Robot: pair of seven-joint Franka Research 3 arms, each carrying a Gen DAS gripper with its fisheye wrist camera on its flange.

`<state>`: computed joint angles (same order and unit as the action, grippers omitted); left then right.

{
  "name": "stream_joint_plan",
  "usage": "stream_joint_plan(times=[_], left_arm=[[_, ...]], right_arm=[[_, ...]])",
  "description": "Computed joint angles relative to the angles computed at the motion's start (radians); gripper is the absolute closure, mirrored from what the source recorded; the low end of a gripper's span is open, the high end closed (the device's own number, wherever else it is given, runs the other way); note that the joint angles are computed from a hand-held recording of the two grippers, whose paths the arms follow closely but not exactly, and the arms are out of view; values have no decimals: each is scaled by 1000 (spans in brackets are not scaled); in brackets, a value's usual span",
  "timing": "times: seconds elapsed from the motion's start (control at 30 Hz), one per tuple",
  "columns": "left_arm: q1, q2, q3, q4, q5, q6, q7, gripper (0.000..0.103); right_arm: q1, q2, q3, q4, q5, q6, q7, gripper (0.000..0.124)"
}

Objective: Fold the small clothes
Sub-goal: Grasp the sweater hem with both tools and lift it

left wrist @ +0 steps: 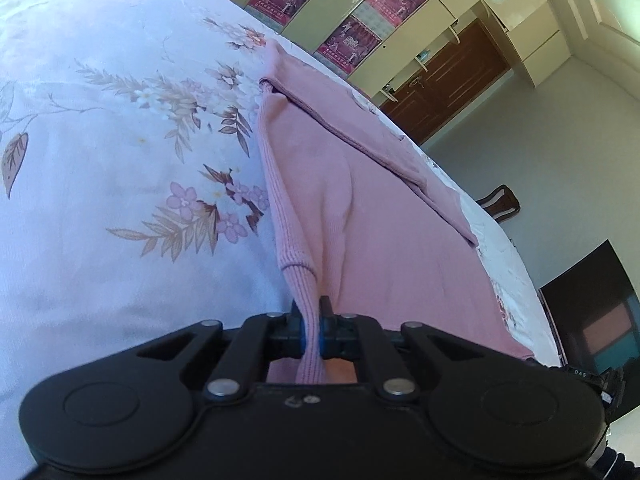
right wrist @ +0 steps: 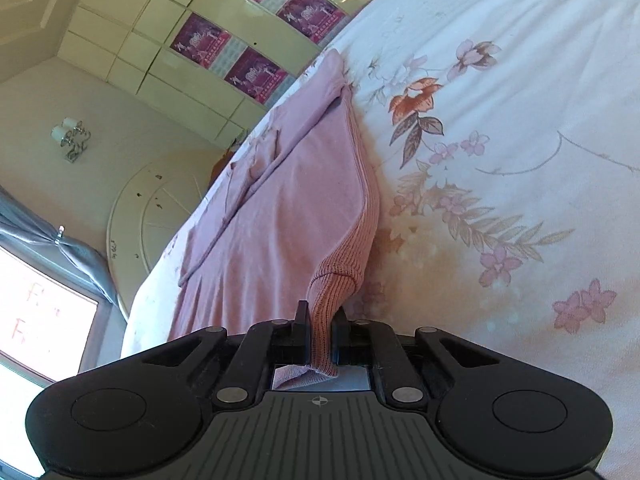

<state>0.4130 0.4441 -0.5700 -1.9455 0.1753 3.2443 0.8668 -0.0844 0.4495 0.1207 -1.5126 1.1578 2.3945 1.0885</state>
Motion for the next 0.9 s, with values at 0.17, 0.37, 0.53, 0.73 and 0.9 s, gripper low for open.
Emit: stream_joint_plan(times=[0.17, 0.37, 0.53, 0.73, 0.9], left_arm=[[-150, -26, 150, 32, -24, -81, 3, 98], [-285, -55, 287, 45, -41, -118, 22, 99], [-341, -75, 345, 35, -37, -90, 19, 99], [-370, -99, 385, 11, -25, 7, 0, 99], [-317, -76, 347, 53, -2, 102, -66, 99]], right_arm=[[46, 27, -36, 50, -182, -18, 96, 116], [20, -12, -8, -25, -134, 29, 77, 116], [30, -31, -5, -22, -106, 58, 50, 116], [44, -28, -4, 24, -110, 74, 42, 116], [46, 1, 4, 108, -110, 78, 34, 116]])
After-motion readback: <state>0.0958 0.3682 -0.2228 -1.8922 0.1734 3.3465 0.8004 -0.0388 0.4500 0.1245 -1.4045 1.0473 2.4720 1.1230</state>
